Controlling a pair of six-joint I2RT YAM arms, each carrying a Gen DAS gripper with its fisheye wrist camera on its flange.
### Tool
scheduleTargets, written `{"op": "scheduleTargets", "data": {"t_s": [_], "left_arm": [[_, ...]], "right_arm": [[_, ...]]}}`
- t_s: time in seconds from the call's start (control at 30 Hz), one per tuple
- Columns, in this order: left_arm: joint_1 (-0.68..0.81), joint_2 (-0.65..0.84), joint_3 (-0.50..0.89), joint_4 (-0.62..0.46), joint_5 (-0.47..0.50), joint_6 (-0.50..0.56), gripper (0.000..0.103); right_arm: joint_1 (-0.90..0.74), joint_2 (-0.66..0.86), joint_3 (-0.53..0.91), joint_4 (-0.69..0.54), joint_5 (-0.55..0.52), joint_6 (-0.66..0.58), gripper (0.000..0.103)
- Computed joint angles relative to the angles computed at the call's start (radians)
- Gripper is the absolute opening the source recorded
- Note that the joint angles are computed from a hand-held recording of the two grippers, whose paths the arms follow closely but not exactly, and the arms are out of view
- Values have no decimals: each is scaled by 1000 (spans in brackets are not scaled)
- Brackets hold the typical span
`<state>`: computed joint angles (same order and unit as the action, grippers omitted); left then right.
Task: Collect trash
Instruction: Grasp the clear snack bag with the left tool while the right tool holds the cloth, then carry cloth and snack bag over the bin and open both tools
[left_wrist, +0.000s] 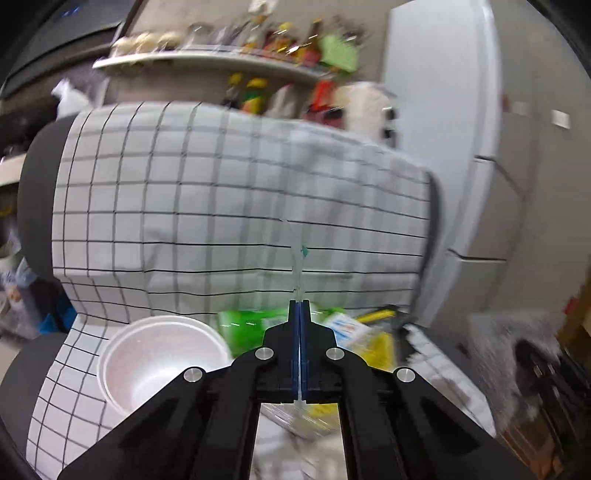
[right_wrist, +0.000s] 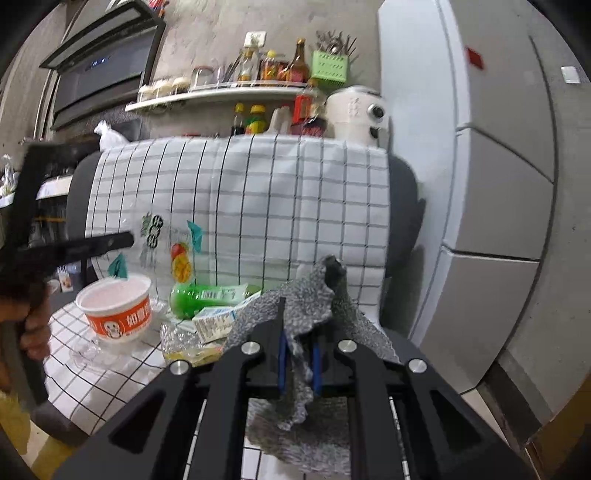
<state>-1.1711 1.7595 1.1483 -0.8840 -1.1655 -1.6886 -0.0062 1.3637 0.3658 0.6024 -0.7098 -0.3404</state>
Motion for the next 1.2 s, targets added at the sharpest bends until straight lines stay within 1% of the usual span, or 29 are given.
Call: {"op": "scheduleTargets", "data": {"t_s": [0.07,0.1,0.2,0.27,0.3,0.37,0.47,0.53,0.57,0.63,0.73,0.87,1.0,1.07,1.13,1.2], "left_arm": [[-53,66,86,-63,-16,-35,0],[-86,123,155,-114,-26,-66,0],[-149,237,286,-158,-40,-84,0],[-176,303,358,-143,-45,-47,0],[-189,336,393,-105,-46,1,0],[-205,369,413,3,-45,96,0],[-210,394,396,265,-22,304,0],[-209,428,400,449,21,458,0],[-206,447,409,522,48,527,0],[-201,493,450,611,96,623,0],[-185,562,522,700,185,730,0],[-157,660,652,736,295,820,0],[-125,756,779,749,378,872,0],[-113,816,868,729,412,895,1],[-105,891,981,687,448,920,1],[-93,960,1086,648,485,940,1]], "right_arm": [[-50,-51,-14,-31,-31,-13,10],[-91,-84,-28,-51,-54,-28,10],[-182,-139,-45,-123,-100,-88,10],[-262,-174,-56,-185,-134,-155,10],[-296,-183,-61,-204,-148,-180,10],[-396,-194,-67,-258,-188,-253,10],[-523,-172,-62,-313,-230,-343,10],[-618,-119,-40,-353,-255,-410,10],[-673,-73,-22,-373,-267,-450,10],[-744,0,5,-388,-275,-504,10],[-833,134,61,-398,-264,-566,10],[-898,314,149,-381,-216,-596,10],[-923,460,229,-387,-181,-622,11],[-921,542,273,-377,-153,-621,13],[-908,603,308,-364,-119,-602,14],[-896,682,370,-390,-81,-592,18]]}}
